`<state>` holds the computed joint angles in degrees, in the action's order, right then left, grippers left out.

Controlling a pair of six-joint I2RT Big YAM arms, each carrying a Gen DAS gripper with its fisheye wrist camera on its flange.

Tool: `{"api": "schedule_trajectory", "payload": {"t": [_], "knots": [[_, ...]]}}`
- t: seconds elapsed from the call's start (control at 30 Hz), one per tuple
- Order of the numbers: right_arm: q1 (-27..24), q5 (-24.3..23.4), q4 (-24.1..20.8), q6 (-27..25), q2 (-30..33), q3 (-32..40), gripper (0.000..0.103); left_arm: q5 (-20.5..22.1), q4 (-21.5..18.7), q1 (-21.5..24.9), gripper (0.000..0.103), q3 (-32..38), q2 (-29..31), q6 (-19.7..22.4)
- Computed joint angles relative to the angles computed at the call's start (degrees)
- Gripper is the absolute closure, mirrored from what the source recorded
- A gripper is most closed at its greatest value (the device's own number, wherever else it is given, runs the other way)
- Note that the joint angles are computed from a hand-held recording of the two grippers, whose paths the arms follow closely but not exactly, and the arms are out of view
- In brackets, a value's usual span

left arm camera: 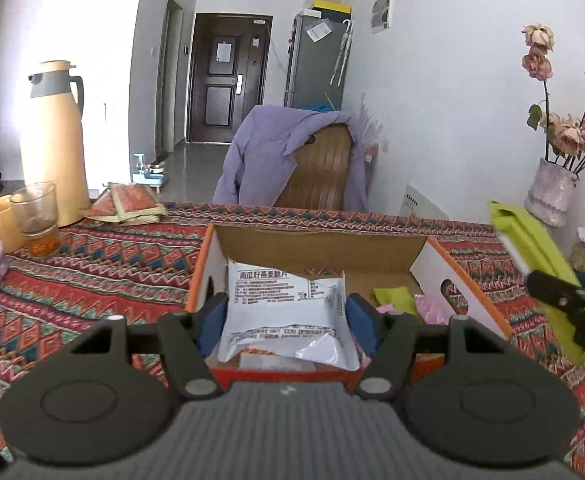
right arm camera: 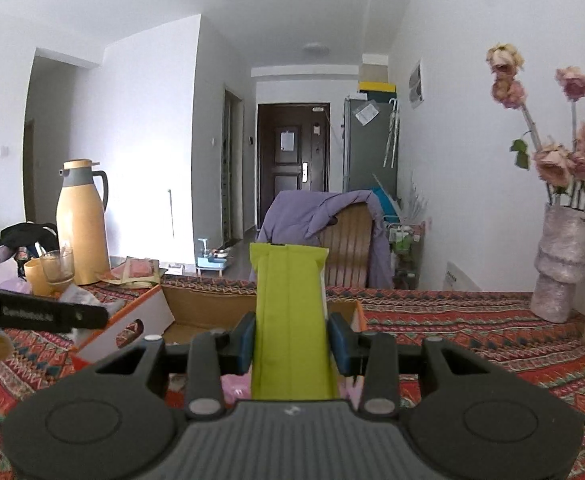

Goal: Organize snacks
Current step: 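Carry the green bar and white packet into the box and open both grippers, then move both tools back over the snack pile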

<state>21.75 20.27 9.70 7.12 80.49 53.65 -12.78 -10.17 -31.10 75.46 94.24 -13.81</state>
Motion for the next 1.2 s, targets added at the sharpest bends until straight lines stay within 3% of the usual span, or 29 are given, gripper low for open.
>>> {"api": "schedule_trajectory", "payload": {"t": [0.37,0.63,0.77,0.87,0.93,1.03,1.13,1.2], "knots": [[-1.1,-1.8,-4.0,2.5,12.4,11.6,0.066,0.4,-1.6,1.4,0.038,8.4,9.1,-3.1],[-2.9,-3.7,-5.1,5.0,16.2,12.9,0.066,-1.5,0.1,1.1,0.038,9.1,11.8,-1.1],[-3.4,-4.5,-5.4,5.3,16.9,13.1,0.067,-1.6,2.9,0.9,0.035,7.8,11.4,0.1],[-3.5,-4.9,-4.2,5.1,16.3,12.1,0.065,0.2,5.9,1.3,0.024,6.2,10.8,-0.6],[-3.6,-4.9,-4.3,5.0,16.1,11.9,0.054,-0.6,7.3,1.3,0.012,5.4,10.4,-0.9],[-3.8,-5.3,-3.9,5.3,15.9,11.5,0.021,-1.1,10.1,1.4,0.0,3.9,9.6,-1.6],[-3.8,-5.3,-2.6,5.6,15.5,11.0,0.0,-1.5,11.8,1.4,0.0,3.0,9.1,-2.6],[-3.8,-5.5,-1.7,6.0,15.2,10.3,0.0,-1.6,12.3,1.5,0.0,2.8,9.0,-3.1]]}}
